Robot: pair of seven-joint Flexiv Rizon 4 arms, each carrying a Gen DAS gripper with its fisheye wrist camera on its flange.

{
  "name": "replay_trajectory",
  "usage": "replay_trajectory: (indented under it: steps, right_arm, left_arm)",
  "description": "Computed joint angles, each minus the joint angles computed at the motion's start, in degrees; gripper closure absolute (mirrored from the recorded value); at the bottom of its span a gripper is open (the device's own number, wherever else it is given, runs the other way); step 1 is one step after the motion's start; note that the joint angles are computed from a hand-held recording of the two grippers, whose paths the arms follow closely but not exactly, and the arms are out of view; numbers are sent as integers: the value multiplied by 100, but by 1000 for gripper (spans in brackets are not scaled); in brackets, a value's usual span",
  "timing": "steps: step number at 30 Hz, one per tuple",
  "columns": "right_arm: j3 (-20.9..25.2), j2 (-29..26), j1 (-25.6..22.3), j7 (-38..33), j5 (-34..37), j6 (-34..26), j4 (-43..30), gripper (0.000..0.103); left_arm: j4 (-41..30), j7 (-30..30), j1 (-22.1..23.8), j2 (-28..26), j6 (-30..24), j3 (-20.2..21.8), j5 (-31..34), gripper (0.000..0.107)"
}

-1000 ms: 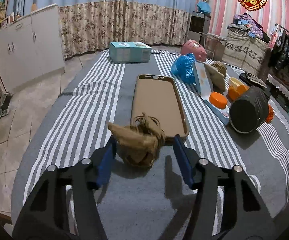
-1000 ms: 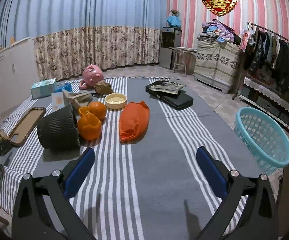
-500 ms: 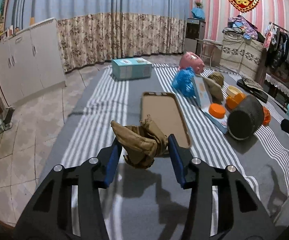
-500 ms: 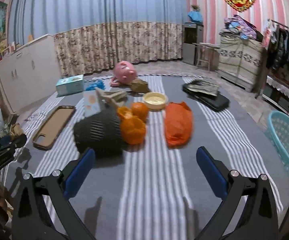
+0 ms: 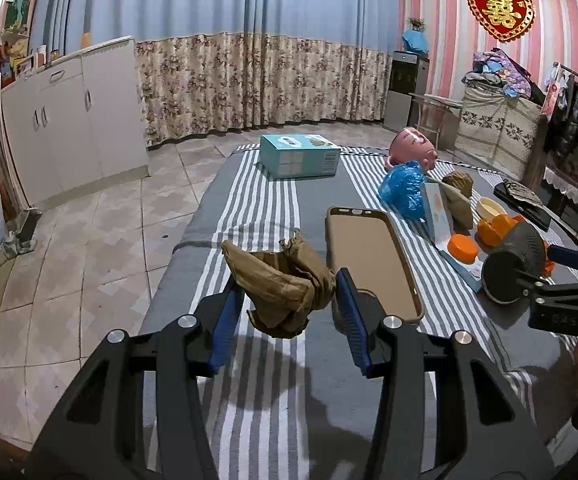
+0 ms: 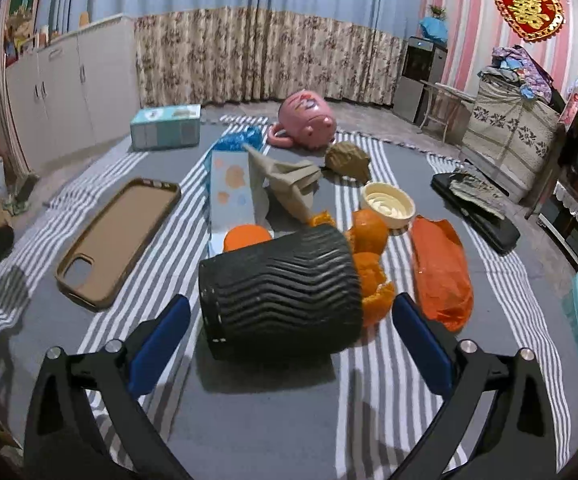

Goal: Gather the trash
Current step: 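Grasp the black ribbed cylinder with the right tool while the left tool holds the tan cloth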

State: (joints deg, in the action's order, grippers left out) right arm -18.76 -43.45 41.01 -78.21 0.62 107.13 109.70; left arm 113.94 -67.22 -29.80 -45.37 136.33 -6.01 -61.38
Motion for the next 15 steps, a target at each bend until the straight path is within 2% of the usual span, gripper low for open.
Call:
replay_trajectory:
  steps: [1, 2, 4, 8, 10, 12, 15]
  right_arm:
    - [111, 35, -127, -27, -88, -75, -18, 24]
    - [104, 22, -119, -24, -114, -124, -39, 29]
    - [143, 34, -167, -49, -177, -83, -28, 29]
    - [644, 181, -612, -144, -306, 219, 57, 30]
    - [1009, 306, -935, -214, -349, 546, 146, 30]
    - [1589, 465, -1490, -226, -557, 843, 226, 30]
    - [1896, 631, -1879, -230, -704, 1048, 296, 30]
  left_arm:
    - [5, -1, -4, 5, 10, 1, -4, 61]
    - [0, -3, -9, 11, 24, 1, -8, 61]
    - [-20, -2, -16, 21, 52, -3, -27, 61]
    - [-113, 129, -73, 52, 107, -22, -175, 61]
    - [-208, 336, -136, 63, 162, -44, -364, 61]
    - [-336, 594, -190, 83, 247, -103, -566, 61]
    - [-574, 1002, -259, 90, 459, -236, -863, 61]
